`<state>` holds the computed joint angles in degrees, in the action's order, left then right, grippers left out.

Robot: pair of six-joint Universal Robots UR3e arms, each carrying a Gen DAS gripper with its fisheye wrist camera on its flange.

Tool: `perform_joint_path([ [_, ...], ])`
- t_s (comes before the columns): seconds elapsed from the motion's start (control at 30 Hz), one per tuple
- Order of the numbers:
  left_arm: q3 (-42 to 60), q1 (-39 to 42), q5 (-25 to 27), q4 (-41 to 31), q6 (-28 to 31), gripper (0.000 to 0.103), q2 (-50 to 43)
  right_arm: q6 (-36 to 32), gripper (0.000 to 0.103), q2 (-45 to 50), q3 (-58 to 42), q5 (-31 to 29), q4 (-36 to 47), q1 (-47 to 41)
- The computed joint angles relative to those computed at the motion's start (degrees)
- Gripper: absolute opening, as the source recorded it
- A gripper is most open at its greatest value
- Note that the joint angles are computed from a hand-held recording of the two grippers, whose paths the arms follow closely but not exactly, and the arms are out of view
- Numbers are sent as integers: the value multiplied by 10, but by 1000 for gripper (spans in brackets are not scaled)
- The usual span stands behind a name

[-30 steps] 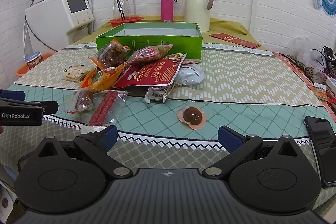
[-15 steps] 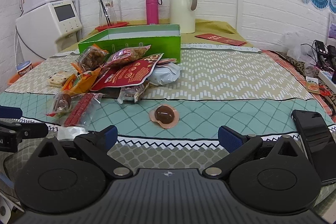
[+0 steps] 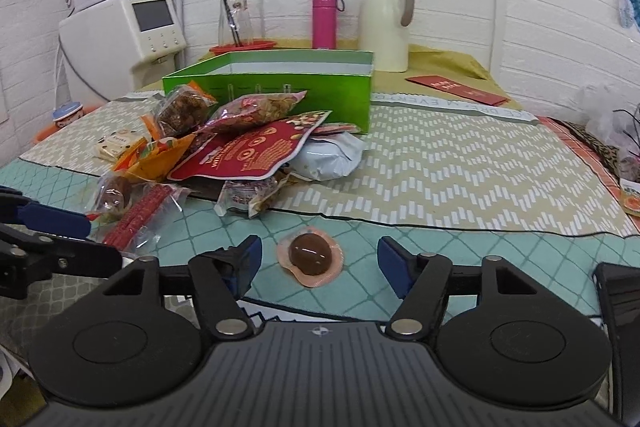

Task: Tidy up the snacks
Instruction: 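Grasp the red sausage sticks with the left tool while the right tool grasps the chocolate cake, then carry the sausage sticks and chocolate cake into the green box and release both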

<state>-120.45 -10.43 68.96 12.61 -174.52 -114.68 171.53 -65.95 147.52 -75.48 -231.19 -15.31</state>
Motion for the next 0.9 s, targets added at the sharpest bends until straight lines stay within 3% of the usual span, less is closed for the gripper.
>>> perform_joint_path([
  [0.1,42,-10,21,-19,-20,69,-29,-18,92,8,-26,0,24,9],
  [0.17,63,-10,23,-30,-24,65,-43,-17,66,4,-30,3,45,7],
  [0.23,74,-13,30,-31,-18,39,-49,-21,67,8,-12,27,25,-7],
  [0.4,89,-12,29,-42,-18,42,-55,-34,68,-6,6,51,28,-14],
  [0.43,90,-14,29,-37,-22,61,-58,-32,71,-3,1,42,29,-7],
  [0.47,90,-13,20,-34,-23,66,-61,-29,73,2,-5,34,31,0],
  [0.57,94,-34,49,-7,-8,66,-77,-19,74,17,-10,8,12,18],
  [0.63,91,-45,70,14,10,49,-84,-19,69,22,-9,-8,1,27],
  [0.7,82,-48,78,29,22,47,-84,-17,68,18,-6,-17,4,33],
  [0.9,26,-7,7,38,19,39,-47,-13,68,-24,31,-17,-12,38],
])
